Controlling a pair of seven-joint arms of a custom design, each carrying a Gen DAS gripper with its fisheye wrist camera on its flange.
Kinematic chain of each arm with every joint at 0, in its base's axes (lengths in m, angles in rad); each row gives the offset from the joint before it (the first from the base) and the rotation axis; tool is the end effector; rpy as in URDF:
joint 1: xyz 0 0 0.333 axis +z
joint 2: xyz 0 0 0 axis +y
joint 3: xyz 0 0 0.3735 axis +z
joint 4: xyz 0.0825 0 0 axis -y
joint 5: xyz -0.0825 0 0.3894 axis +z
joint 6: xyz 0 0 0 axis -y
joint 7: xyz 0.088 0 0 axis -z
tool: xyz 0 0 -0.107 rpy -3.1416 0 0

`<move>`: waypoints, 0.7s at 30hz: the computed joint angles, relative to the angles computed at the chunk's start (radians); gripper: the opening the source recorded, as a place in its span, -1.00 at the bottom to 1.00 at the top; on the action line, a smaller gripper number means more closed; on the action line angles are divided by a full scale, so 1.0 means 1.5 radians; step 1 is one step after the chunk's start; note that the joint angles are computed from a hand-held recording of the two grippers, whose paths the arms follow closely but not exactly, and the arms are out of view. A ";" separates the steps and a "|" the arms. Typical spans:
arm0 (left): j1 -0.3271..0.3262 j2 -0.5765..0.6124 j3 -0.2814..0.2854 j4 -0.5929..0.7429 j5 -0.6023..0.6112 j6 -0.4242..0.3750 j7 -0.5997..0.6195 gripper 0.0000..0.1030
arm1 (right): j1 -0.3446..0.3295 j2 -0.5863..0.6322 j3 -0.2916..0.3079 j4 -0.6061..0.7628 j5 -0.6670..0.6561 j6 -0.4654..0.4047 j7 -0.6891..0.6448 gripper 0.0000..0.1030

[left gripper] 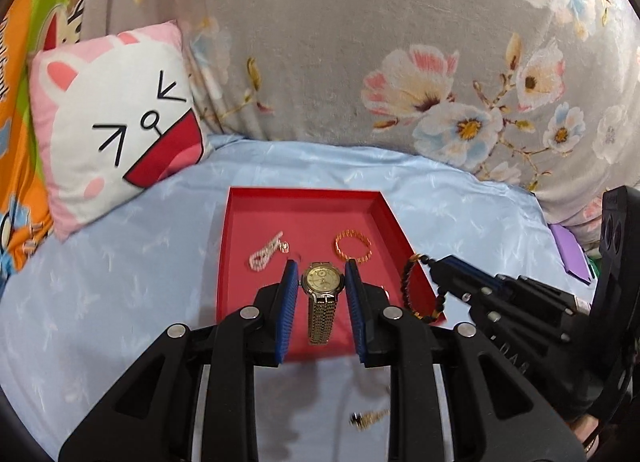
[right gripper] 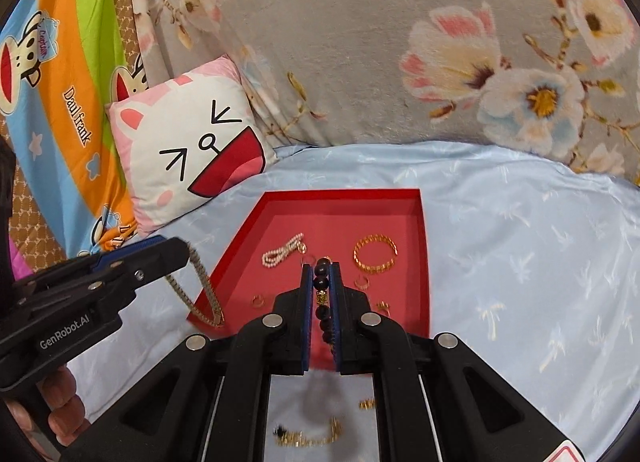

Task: Organize jewelry
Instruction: 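Carry the watch and bracelet into the red box and open both tools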

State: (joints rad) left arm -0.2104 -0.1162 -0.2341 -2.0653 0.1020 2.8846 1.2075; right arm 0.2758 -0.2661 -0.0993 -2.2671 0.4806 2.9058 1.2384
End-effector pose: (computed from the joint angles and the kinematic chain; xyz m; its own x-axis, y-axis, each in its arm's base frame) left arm 0.5090 -0.2575 0.6514 -0.2570 -0.9515 0.1693 -0.6169 0.0266 -0.7866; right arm 0.5039 0.0555 0.6230 0.1795 -0.9634 -0.1989 -0.6227 0.0453 -0.7812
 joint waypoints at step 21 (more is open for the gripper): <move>-0.009 0.196 0.033 0.132 -0.045 -0.031 0.011 -0.55 | -0.076 0.194 0.069 0.102 0.075 -0.020 -0.040 -0.74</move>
State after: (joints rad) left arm -0.2246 0.1777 -0.1839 -1.8677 0.0344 2.8380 1.2234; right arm 0.1619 0.0245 0.0042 -2.1147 0.5933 2.8751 1.1780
